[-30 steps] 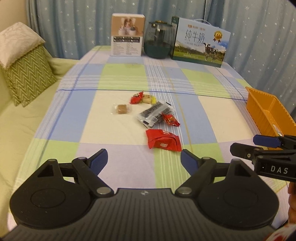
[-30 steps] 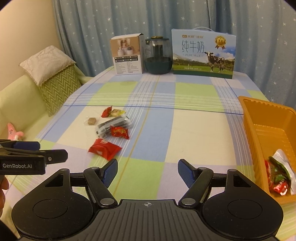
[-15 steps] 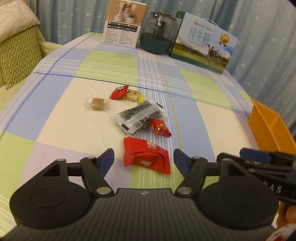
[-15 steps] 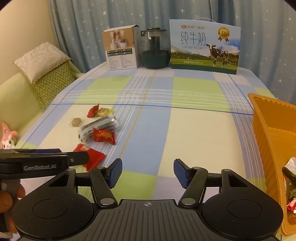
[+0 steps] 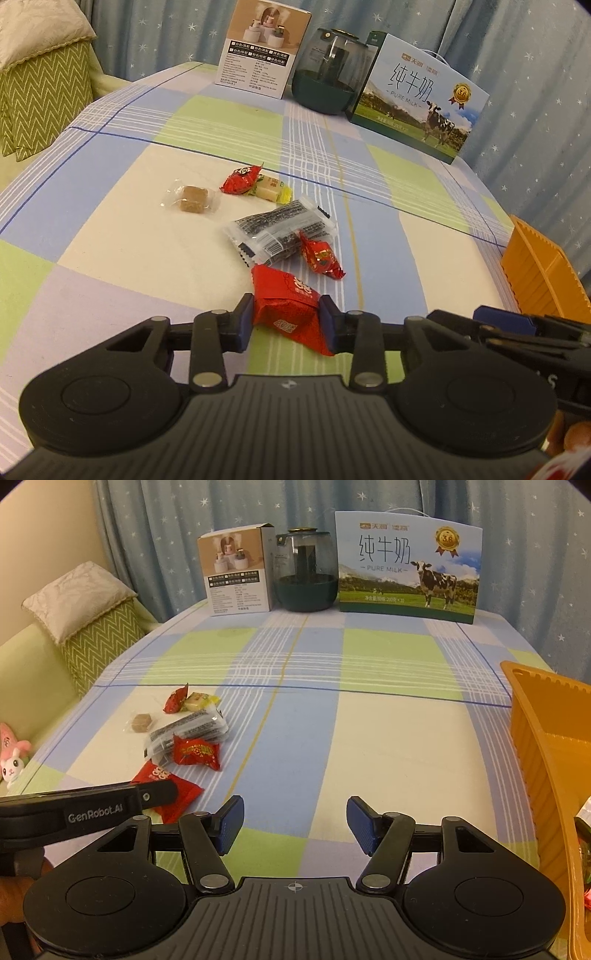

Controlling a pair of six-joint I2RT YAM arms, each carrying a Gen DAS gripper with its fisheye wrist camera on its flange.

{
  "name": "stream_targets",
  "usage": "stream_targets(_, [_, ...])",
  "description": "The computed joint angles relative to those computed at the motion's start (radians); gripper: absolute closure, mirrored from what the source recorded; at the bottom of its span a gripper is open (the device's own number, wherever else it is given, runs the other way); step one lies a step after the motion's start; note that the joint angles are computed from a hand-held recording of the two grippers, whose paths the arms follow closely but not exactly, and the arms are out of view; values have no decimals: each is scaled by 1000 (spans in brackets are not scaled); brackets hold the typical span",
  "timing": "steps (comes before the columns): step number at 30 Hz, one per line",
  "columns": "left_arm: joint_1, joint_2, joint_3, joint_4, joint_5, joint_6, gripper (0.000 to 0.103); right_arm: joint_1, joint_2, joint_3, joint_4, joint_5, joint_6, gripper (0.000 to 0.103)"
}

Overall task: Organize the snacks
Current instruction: 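Grasp the red square candy pack with the left tool while the right tool grasps a small red candy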

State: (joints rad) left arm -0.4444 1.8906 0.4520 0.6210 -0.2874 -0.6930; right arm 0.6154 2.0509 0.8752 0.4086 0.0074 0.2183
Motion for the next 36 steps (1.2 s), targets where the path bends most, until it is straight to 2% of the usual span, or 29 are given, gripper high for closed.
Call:
stream_targets(6, [23,-137,-76,-88,-17,23,73,18,33,48,3,-36,-34,40])
stream_targets(11, [89,-243,-145,-113,-25,67,73,57,95,125,16,-72,-106,42])
stream_targets(17, [156,-303,-186,-105,0,104,73,100,207,268,-20,-58,-222,52])
stream_targets(25, [182,-303,-206,-75,21,101,73,130,312,396,-53,10,-307,67])
stream_targets(28, [184,-306,-206,-76,28,101,73,133,325,408,-56,35,-302,84])
stream_targets(36, [150,-343,-195,-126,12,99,73,134,240,305,-57,48,-223,84])
